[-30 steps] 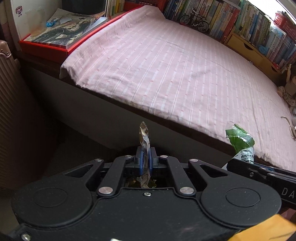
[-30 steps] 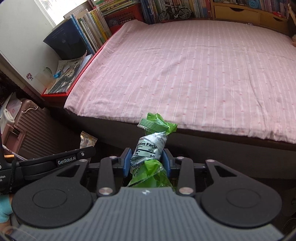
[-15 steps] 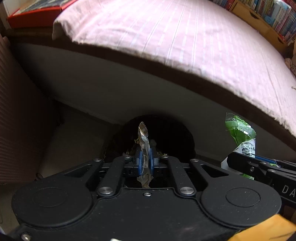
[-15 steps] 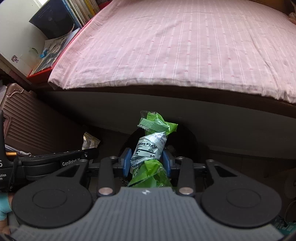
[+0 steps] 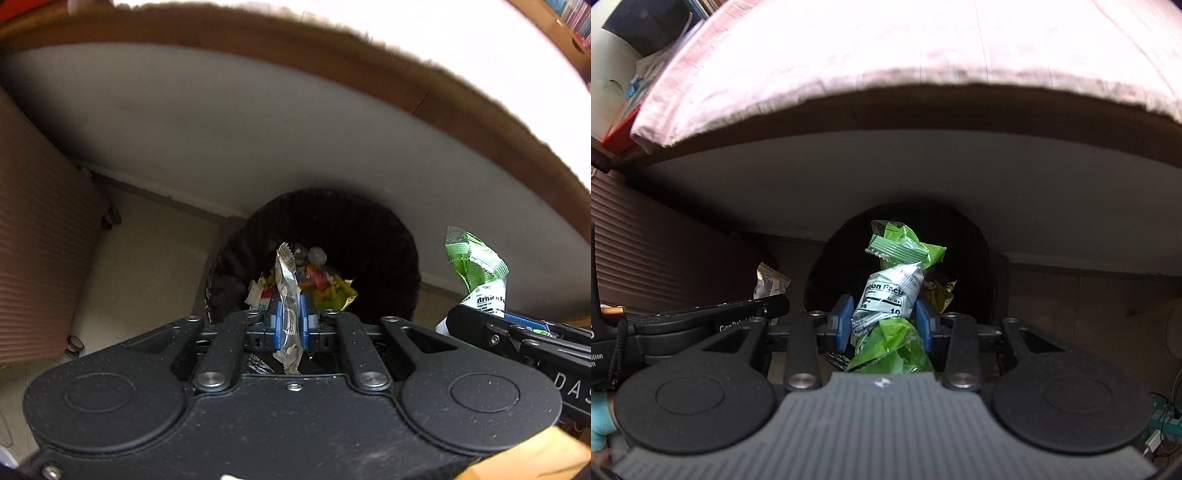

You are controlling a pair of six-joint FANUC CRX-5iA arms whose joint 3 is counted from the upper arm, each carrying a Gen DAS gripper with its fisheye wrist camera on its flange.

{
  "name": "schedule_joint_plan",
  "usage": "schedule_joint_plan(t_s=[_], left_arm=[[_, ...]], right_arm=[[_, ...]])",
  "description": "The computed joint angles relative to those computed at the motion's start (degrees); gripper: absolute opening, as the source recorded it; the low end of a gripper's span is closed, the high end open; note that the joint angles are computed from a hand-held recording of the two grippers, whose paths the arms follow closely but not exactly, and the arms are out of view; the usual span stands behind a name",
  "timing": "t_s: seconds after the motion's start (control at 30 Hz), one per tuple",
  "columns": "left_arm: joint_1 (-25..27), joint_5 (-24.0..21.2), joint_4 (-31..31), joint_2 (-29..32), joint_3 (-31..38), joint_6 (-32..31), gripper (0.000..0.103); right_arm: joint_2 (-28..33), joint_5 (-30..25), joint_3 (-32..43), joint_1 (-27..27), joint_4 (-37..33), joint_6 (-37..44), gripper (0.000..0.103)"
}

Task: Collect trash
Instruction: 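Open both tools to drop the wrapper and green bag into the bin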

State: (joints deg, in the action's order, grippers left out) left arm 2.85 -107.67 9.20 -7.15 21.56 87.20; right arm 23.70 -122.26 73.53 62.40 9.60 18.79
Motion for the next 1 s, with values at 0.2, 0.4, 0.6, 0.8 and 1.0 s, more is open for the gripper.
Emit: schedule_joint_plan(t_s=[0.2,0.4,0.6,0.8,1.0], left_arm=[[0.09,1.60,-0.37,-0.78,-4.69,-0.62,0.010],[-0.80,3.28,-1.16,-1.44,-7.55,-1.53,0.014],[-1.34,3.92,-1.52,-1.33,-8.31,-1.86,0.019],[-1.25,3.73,-1.25,-1.07,-7.91,-2.33,0.036],[-1.88,4.03,-1.93,-0.93,-7.84,-2.31,0.052]], right_arm=[[-5.23,5.74,-12.19,-0.76,-1.97,-2.69,0.042],[-7.34,8.45,-17.76,-1.14,-3.13,-3.89,0.044],[-8.23,9.28,-19.51,-1.47,-3.09,-2.98,0.055],[-6.71,8.35,-17.16,-0.82,-2.11,-2.35,0.064],[-5.48,6.70,-14.97,-0.81,-1.45,-1.78,0.070]])
